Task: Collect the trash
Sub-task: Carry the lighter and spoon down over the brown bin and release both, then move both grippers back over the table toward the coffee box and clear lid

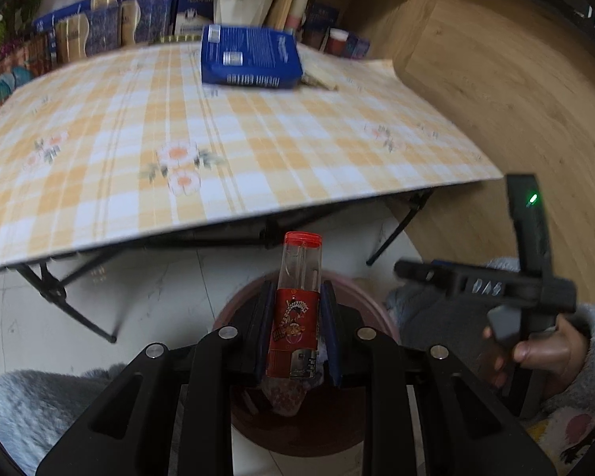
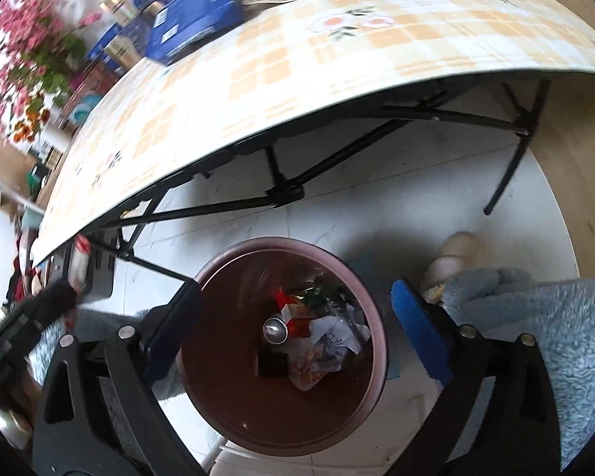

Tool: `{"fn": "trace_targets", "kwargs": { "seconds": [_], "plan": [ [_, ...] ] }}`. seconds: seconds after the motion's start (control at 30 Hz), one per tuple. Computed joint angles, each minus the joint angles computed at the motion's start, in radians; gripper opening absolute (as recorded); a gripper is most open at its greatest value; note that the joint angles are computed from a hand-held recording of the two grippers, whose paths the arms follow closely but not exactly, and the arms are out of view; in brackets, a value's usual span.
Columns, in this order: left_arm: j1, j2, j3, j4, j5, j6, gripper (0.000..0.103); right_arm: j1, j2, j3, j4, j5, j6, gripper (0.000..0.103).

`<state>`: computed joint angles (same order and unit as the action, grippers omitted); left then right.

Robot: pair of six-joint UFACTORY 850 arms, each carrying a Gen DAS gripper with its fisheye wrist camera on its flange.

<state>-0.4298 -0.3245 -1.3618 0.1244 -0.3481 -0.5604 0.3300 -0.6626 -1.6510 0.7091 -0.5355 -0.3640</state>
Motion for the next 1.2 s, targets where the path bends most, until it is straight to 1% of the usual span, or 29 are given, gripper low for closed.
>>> {"fn": "trace_targets", "kwargs": {
  "seconds": [0.13,0.2,0.33,0.5,0.57,0.63,0.67,0.7,0.73,0.77,0.83,0.87,0.93,0.97,1.0,1.03,1.1,1.2],
  "plan": [
    [0.005,-0.064,-0.055,-0.122,-0.109,0.129,0.023,-0.003,-0.005,-0.006,-0.031,0.009,0.051,0.095],
    [0.005,-0.085,-0.073,-0.16,-0.145,0.182,0.023,-0.001,-0.002,-0.002,-0.037,0.015,0.056,0.095],
    [0.001,-0.096,-0.082,-0.19,-0.161,0.223,0.023,-0.002,0.01,0.012,-0.021,0.028,0.03,0.095],
    [0.002,-0.11,-0.091,-0.185,-0.182,0.208,0.023,-0.006,0.007,0.01,-0.026,0.023,0.053,0.096],
    [0.005,-0.106,-0.085,-0.182,-0.177,0.194,0.026,-0.007,0.006,0.009,-0.024,0.021,0.055,0.096],
    [0.005,-0.096,-0.077,-0.164,-0.162,0.167,0.044,-0.006,0.006,0.009,-0.027,0.023,0.055,0.097],
    [0.003,-0.088,-0.07,-0.132,-0.148,0.129,0.051,-0.005,0.006,0.008,-0.03,0.023,0.055,0.097],
    [0.002,-0.069,-0.049,-0.081,-0.112,0.066,0.065,-0.004,0.006,0.008,-0.032,0.023,0.055,0.097],
    [0.002,-0.056,-0.037,-0.049,-0.088,0.023,0.074,-0.003,0.005,0.007,-0.037,0.023,0.058,0.097],
    [0.001,-0.045,-0.027,-0.014,-0.071,-0.021,0.077,-0.002,0.005,0.006,-0.044,0.025,0.062,0.097],
    [0.001,-0.02,-0.003,0.114,-0.038,-0.178,0.086,0.0,0.005,0.004,-0.051,0.027,0.063,0.097],
    [0.001,-0.014,0.002,0.149,-0.032,-0.224,0.088,0.001,0.006,0.004,-0.053,0.03,0.06,0.097],
    [0.003,0.012,0.028,0.285,-0.003,-0.395,0.091,0.005,0.01,0.006,-0.057,0.039,0.048,0.097],
    [0.006,0.019,0.037,0.329,0.007,-0.448,0.092,0.005,0.01,0.004,-0.062,0.041,0.048,0.097],
    [0.007,0.03,0.049,0.411,0.012,-0.543,0.093,0.008,0.012,0.002,-0.066,0.047,0.042,0.097],
    [0.004,0.038,0.056,0.489,0.008,-0.63,0.094,0.009,0.013,0.0,-0.063,0.049,0.031,0.097],
    [0.003,0.048,0.06,0.588,-0.003,-0.737,0.094,0.011,0.016,-0.006,-0.07,0.053,0.02,0.097],
    [-0.002,0.057,0.06,0.709,-0.032,-0.863,0.095,0.01,0.024,-0.023,-0.055,0.064,-0.025,0.097]
  ]
}}
